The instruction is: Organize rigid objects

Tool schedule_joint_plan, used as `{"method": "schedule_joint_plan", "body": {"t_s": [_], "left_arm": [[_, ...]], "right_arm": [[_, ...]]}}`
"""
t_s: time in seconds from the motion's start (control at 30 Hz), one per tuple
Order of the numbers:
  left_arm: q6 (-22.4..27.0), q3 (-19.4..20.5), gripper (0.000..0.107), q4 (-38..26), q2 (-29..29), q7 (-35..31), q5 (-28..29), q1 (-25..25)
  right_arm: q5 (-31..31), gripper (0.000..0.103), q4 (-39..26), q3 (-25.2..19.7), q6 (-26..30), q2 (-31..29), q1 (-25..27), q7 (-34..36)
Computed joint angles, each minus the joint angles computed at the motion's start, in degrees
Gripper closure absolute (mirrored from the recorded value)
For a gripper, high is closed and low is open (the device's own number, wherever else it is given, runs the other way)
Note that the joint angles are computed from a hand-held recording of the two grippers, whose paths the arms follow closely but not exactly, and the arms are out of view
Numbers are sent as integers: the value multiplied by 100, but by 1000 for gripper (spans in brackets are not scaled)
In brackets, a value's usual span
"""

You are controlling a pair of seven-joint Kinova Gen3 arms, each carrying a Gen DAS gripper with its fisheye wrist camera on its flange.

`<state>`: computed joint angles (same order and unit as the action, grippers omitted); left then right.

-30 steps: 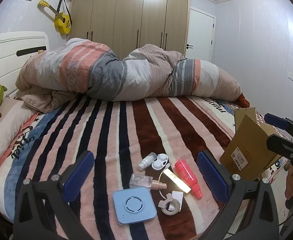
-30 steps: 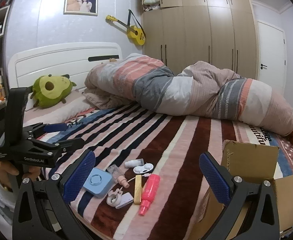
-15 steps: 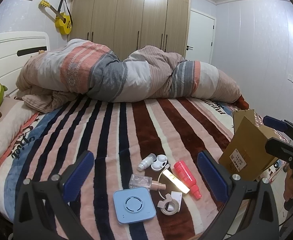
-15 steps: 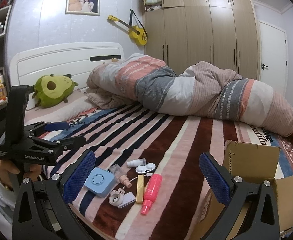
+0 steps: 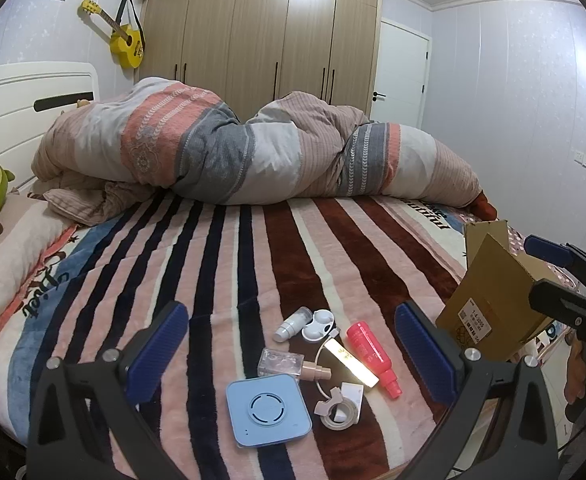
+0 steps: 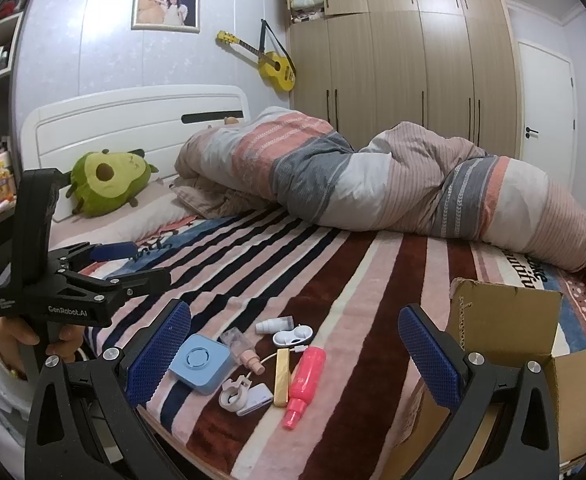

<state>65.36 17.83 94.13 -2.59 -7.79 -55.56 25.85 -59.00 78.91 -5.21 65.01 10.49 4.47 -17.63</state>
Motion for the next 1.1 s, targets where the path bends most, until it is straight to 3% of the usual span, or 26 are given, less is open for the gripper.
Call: {"method": "schedule_joint_plan", "body": {"t_s": [0.67, 0.83, 0.93, 1.1], "left_arm": [[12, -8, 5, -6, 8, 4, 5, 17], [15, -25, 5, 0, 8, -30, -14, 5], [-241, -73, 5, 190, -146, -14, -10, -73], [-685, -107, 5, 614, -528, -207, 145, -449]], "right_arm": [[12, 0, 77, -8, -5, 9, -15, 1], [355, 0, 151, -15, -295, -105, -212, -205], [746, 0, 190, 20, -550, -260, -446, -538], [656, 0, 737, -43, -1108, -678, -673, -267]]}}
